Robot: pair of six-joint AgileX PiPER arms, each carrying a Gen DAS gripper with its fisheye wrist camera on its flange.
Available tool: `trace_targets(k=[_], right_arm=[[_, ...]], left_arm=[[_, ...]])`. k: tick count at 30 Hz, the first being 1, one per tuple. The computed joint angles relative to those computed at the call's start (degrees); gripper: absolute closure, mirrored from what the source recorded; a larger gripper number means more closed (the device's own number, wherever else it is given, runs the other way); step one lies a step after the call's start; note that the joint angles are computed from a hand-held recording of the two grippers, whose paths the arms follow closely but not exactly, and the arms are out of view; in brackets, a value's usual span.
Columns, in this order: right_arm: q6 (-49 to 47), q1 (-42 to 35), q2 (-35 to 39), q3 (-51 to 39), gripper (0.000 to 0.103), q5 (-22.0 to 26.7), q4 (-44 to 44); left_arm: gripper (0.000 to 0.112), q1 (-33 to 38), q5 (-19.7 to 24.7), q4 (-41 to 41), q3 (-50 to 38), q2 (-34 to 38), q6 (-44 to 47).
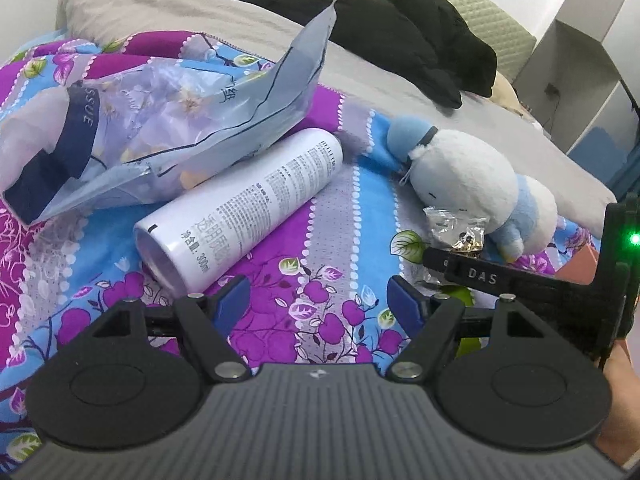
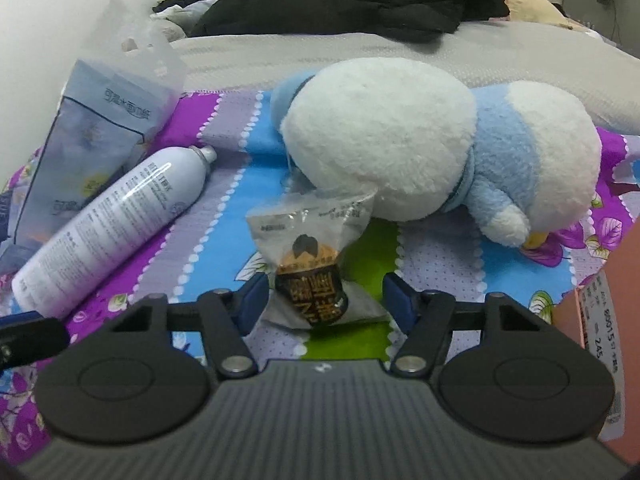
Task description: Organize snacks
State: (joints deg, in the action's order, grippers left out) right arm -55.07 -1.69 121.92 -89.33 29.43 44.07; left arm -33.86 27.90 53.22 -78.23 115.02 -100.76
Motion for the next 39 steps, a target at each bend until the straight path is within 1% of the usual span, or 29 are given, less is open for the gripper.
trace_targets(k=[2, 5, 7, 9, 15, 21, 23, 27, 34, 36, 39], right_arm=[[0.33, 1.05, 0.38, 0.16, 0.044, -1.70, -1.49], [0.01, 1.23, -0.07, 0.85, 0.050, -2.09, -1.25], [1.55, 1.57, -0.57, 0.93, 0.054, -2.24, -3.63], [3.01, 1.55, -1.34, 1.28, 0.055, -2.24, -5.20], [2.55, -0.36, -4.93, 4.21, 0.057, -0.29, -4.44], [1.00, -2.90, -11.09, 9.70, 0.059, 1.95, -3.56], [1.42, -4.06, -14.11, 11.65, 0.059, 3.59, -4.17], [-1.11, -7.51, -20.96, 15.62, 0.059, 8.40, -1.70], [-3.76, -14.92, -31.82, 20.73, 0.059, 17.02, -0.21], [-4.61, -16.78, -34.15, 21.82, 0.059, 18.74, 0.13], [-4.51, -20.14, -36.69, 22.12, 0.060, 22.77, 0.28]], left_arm=[[0.033, 0.04, -0.23, -0.62, -0.25, 0.20, 0.77], [0.033, -0.33, 0.00, -1.24, -0.66, 0.01, 1.27], [0.033, -0.49, 0.15, -1.82, -0.91, -0.20, 1.38], [0.033, -0.92, 1.35, -3.42, -1.58, -0.40, 2.75], [0.033, -3.08, 4.51, -5.80, -2.03, -2.39, 4.80], [0.033, -6.99, 9.89, -7.54, -3.60, -4.93, 6.74], [0.033, -8.60, 12.65, -8.56, -4.81, -5.80, 8.11], [0.033, -12.18, 16.60, -9.48, -6.51, -7.93, 9.55], [0.033, -19.23, 24.42, -9.00, -10.43, -10.43, 9.28], [0.033, -21.05, 27.68, -9.99, -12.95, -10.28, 10.48], [0.033, -23.39, 30.39, -10.22, -15.39, -10.33, 10.94]])
